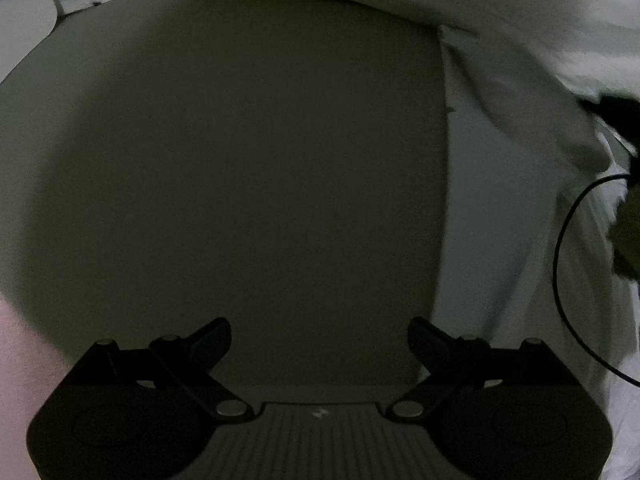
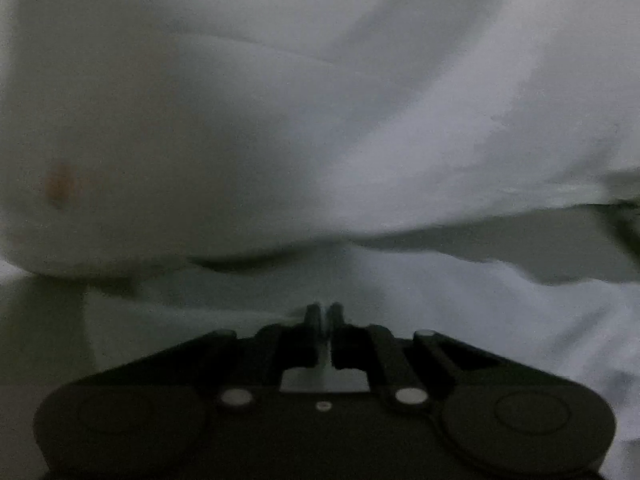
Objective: Fold clothes
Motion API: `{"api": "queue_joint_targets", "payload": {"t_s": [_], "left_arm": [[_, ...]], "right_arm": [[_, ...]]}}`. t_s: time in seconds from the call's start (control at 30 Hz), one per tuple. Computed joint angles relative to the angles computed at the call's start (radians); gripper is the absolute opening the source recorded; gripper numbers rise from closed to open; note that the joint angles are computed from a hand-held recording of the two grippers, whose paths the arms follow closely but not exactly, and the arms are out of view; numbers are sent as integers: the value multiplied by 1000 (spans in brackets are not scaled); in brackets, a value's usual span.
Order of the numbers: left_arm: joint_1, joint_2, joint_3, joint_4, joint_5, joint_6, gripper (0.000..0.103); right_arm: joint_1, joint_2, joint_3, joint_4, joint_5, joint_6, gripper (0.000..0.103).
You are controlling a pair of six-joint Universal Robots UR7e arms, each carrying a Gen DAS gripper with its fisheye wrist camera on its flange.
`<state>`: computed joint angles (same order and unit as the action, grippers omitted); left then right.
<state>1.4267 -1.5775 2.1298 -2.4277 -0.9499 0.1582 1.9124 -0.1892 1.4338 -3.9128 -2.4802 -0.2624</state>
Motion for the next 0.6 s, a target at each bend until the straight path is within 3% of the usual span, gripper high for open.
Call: {"api": "queue_joint_targets", "payload": {"t_s": [0.07,0.13,0.17,0.27,0.33,0.4,0.5,0.6], "left_arm": [[10,6,-7,5,-4,-8,95],[13,9,-10,5,3,-11,95],[13,9,-11,5,8,-12,95],[14,4,-15,15,8,-19,95],[17,6,-19,19,8,-23,95],[15,6,-17,16,10,-23,95],[12,-2,-9,4,12,-6,95],[13,-10,-2,-1,11,0,95]], "right_arm": [[-13,-18,21,107,-58,61,22],[-8,-1,1,86,-86,37,32],[-4,4,-4,53,-69,17,42],[4,1,-9,12,45,4,48],[-6,-22,4,65,198,37,52],[-20,-29,-26,172,332,42,53],[-35,-25,-96,340,443,53,57],[-55,-14,-198,558,470,140,66]]}}
